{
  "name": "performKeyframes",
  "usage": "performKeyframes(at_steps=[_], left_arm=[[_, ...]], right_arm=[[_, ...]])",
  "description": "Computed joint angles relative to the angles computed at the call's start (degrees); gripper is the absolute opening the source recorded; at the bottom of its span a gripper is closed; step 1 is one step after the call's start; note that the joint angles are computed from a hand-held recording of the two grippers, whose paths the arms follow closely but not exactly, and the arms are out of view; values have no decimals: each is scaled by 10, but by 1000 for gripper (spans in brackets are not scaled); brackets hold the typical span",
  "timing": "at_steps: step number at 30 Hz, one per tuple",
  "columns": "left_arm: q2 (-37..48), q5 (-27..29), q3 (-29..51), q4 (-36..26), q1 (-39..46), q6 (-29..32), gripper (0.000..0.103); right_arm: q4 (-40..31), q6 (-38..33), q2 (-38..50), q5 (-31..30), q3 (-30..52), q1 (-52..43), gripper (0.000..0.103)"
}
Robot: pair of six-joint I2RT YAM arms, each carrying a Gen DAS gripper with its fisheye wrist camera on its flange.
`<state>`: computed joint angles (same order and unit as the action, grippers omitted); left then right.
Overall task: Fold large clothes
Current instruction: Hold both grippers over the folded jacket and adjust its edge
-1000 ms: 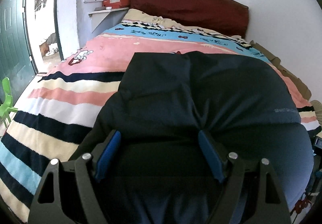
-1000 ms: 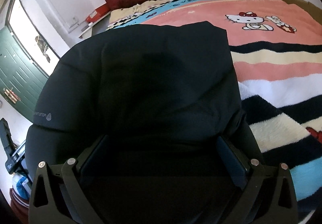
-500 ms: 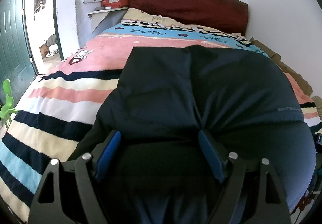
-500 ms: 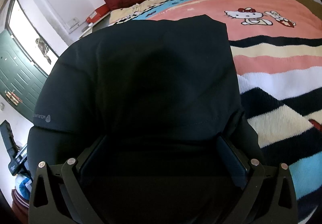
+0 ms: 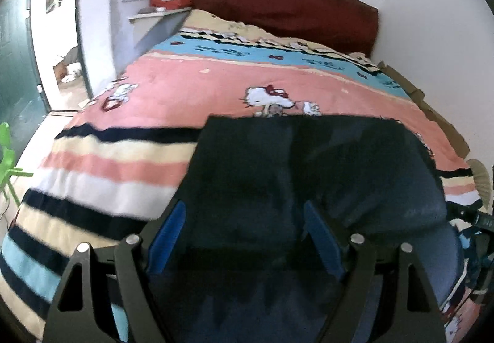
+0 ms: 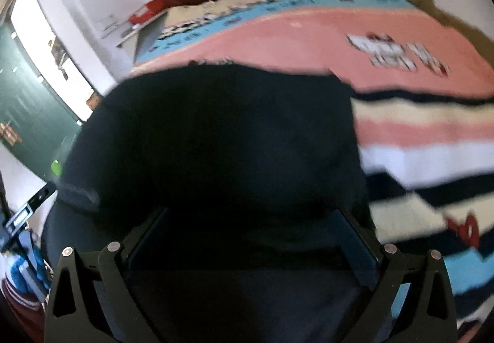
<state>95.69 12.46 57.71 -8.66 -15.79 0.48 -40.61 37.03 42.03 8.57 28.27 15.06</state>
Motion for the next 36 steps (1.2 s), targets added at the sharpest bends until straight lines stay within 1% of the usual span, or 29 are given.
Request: performKeyframes(at_steps=[1,2,5,7,9,11,14,16,18,20,22,23,25,27,30,31,33,36], left_arm=[[21,-3,35,-22,-11,-1,79],[35,-10,57,-32,-21,-6,79],[83,-7,132,-68,-50,-18,79],[109,-7,167,-80,-71,-20,79],[150,-27,213,-99,-96,-10,79],[183,-47,248,-113,-105,-9,79],[233,-39,303,-141,-90,-40,79],[250,-28,316,-147,-73,-59,79],[257,-5,317,-149,-55,-69,79],[250,3,301,-146,-41,-66,79],[235,-24,283,-151,-36,-61,79],[216,-41,263,-145,-39,-54,79],[141,-77,174,-89,-52,-21,78],[65,-69,88,-39,-63,-2,78],[-29,-37,-20,17,-70,-6,78],[-47,-28,-42,25,-72,-6,78],[-76,-25,-84,45,-82,0,78],[-98,-36,-132,66,-95,4,78]], right_arm=[[14,-6,34,8,21,8,101],[32,-13,75,13,45,17,101],[84,-30,167,0,95,21,101],[115,-37,221,-11,124,22,101],[143,-46,275,-19,151,22,101],[156,-59,320,-22,170,15,101],[172,-72,345,-42,172,-17,101],[182,-77,350,-64,161,-51,101],[202,-80,336,-98,133,-94,102],[218,-83,319,-127,103,-130,102],[220,-84,297,-136,79,-149,102],[215,-84,290,-134,74,-152,102],[175,-79,265,-91,74,-134,101],[130,-69,220,-43,74,-92,101],[91,-29,129,-4,60,-12,101],[79,-13,104,11,57,19,101],[52,29,72,63,57,105,101],[26,84,66,138,53,217,101]])
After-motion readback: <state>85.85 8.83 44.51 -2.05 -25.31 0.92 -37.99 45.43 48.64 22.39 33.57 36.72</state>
